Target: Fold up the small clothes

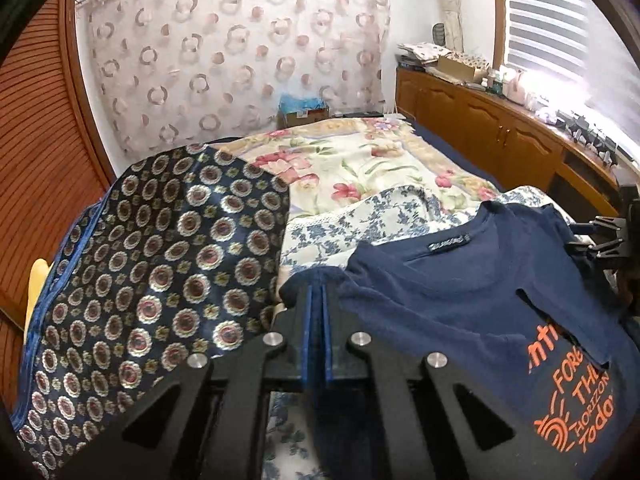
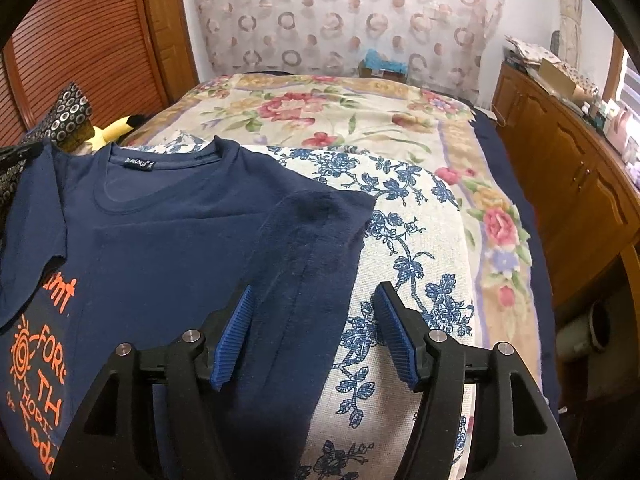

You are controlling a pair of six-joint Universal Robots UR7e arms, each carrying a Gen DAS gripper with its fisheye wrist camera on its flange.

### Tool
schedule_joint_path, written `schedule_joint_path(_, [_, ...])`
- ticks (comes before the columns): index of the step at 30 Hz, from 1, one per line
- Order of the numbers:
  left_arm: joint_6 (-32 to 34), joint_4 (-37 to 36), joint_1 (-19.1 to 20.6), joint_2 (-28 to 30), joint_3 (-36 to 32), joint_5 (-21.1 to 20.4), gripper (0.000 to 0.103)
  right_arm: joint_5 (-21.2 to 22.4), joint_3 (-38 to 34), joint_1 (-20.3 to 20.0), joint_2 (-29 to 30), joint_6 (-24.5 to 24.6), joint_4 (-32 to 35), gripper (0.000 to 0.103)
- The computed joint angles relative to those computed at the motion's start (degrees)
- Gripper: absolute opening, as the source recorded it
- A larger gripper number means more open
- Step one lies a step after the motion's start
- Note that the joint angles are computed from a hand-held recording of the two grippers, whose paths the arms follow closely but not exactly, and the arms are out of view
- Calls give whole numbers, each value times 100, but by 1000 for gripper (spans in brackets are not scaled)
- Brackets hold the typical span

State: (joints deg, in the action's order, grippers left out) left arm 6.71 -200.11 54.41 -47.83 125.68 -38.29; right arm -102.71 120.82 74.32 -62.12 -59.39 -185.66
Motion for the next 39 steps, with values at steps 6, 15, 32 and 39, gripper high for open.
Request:
schedule_joint_path(6, [-64, 61, 14, -45, 83, -63, 2, -4, -7, 4, 14, -47, -15, 64])
schedule_joint_path(15, [-179, -73, -274, -40, 230, -122, 2, 91, -156, 81, -1, -7, 462, 5])
schedule_joint_path(32, [-1668, -275, -2122, -809, 2098, 403, 2, 1425, 1456, 82, -1653, -460, 76, 3])
schedule_joint_path(39, [-4207, 1449, -3518, -1709, 3273, 804, 1, 1700, 2218, -315, -2700, -755, 473, 3])
